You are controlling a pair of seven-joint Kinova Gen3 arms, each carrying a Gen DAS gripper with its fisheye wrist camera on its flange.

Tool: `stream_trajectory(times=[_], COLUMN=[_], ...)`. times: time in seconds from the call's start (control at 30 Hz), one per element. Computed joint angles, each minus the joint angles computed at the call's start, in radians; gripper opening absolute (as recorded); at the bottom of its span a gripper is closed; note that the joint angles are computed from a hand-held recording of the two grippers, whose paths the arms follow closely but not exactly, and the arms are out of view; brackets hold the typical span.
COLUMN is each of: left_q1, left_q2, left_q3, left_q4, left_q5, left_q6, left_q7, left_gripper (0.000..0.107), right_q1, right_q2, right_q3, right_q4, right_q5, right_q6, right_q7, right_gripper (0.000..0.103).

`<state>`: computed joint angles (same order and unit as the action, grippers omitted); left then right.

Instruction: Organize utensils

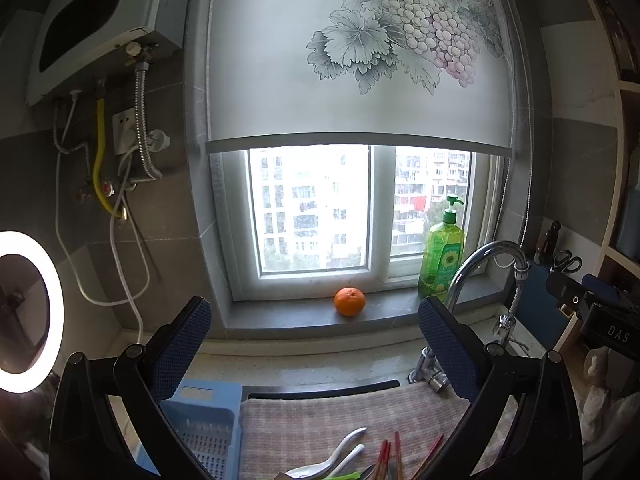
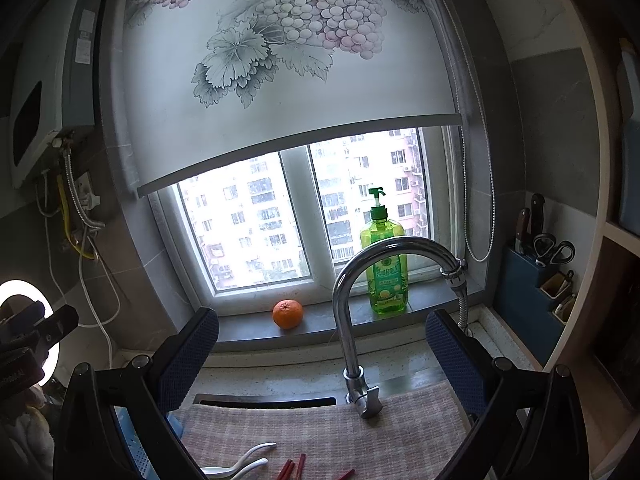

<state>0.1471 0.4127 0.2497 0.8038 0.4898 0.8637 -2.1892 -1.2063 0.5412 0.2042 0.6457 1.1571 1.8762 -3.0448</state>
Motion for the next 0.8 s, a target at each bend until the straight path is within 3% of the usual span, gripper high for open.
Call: stream_trajectory(times=[0.8], left_q1=[0.007], left_q2=[0.016], left_q3=[0.001], left_q4=[-0.019], left_q5=[-0.001], left_q6=[0.014], left_q7=[-0.001], left_gripper=[0.102], right_q1=[0.011], right_q2=[-0.020], right_q3=[-0.025], right_q4=[0.038], right_q5=[-0.004], right_q6=[-0.004], right_q7=[-0.035], right_gripper=[0.102])
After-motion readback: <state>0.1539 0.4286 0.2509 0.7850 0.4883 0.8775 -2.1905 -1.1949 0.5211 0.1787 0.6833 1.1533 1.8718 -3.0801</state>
